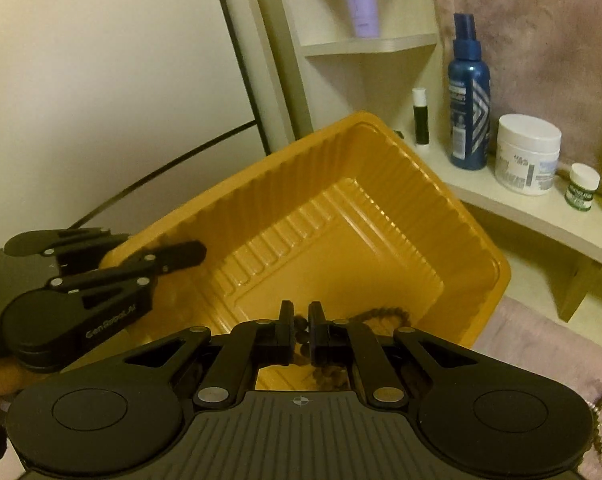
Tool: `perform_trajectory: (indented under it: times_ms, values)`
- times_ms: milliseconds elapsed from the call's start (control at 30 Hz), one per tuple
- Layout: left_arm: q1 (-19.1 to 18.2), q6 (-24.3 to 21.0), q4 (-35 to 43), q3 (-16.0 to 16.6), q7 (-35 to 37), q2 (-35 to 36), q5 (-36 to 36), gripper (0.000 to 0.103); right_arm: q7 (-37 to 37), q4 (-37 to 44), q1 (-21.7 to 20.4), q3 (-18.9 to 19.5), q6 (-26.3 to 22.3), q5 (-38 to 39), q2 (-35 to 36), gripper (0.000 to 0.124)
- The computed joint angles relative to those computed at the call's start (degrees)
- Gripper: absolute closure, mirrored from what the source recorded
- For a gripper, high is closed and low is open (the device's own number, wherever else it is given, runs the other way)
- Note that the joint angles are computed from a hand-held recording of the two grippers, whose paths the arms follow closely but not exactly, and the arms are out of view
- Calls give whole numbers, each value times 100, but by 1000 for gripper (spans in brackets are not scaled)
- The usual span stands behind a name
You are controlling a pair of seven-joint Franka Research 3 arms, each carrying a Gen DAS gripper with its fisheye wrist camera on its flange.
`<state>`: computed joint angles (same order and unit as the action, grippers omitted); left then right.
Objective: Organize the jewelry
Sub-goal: 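Lower the bead necklace into the orange tray and open the right gripper, then grasp the black wristwatch by its strap with the right gripper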
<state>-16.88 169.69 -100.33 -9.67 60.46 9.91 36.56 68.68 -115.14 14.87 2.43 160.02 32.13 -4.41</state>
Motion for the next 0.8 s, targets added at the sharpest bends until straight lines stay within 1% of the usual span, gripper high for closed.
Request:
perform_trajectory:
  times_ms: [33, 67, 100, 133, 167, 233, 333, 400, 467, 500, 567, 633, 700, 800]
  values:
    - [0, -7, 9, -2, 5, 6, -6, 98, -83, 11, 14, -15, -21, 110, 1, 117]
    - [2, -14, 15, -5, 15, 10, -17, 98, -71, 5, 13, -14, 20, 128, 0, 113]
    - [0, -17, 21, -3, 14, 13, -17, 98, 1, -11, 1, -7, 97, 88, -4, 106]
    - [-3, -19, 17, -2, 12, 7, -14, 98, 75, -58, -9, -3, 200, 73, -36, 84]
    - [1, -16, 15, -8, 28, 5, -27, 97, 72, -125, -1, -14, 322, 162, -84, 66]
    - [0, -9, 10, -4, 28, 4, -22, 98, 15, -278, 28, -45, 601, 357, -196, 65]
    - [1, -3, 2, -2, 26, 1, -18, 98, 677, -686, -167, 65, 1032, -263, -468, 65]
    - [-10, -6, 6, 11, 2, 3, 15, 98, 1385, -1077, -480, 255, 1279, -916, -713, 65]
    - [-9, -9, 12, 10, -1, 7, 20, 98, 2223, -1485, -986, 582, 1439, -1690, -990, 65]
    - [-10, -13, 9, 10, -4, 4, 21, 98, 2506, -1675, -1155, 671, 1492, -1914, -1131, 65]
    - [-11, -18, 15, 11, -3, 6, 36, 98, 3130, -2044, -1562, 908, 1473, -2289, -1455, 65]
    - [-17, -16, 6, 17, -25, -3, 60, 98, 3592, -2290, -1790, 1019, 1342, -2490, -1692, 65]
    - [-26, -14, 3, 30, -67, -7, 106, 98, 3828, -2473, -1830, 1008, 1210, -2630, -1844, 65]
    - [-28, -18, -10, 30, -98, -17, 148, 98, 3863, -2580, -1686, 911, 1085, -2810, -1891, 65]
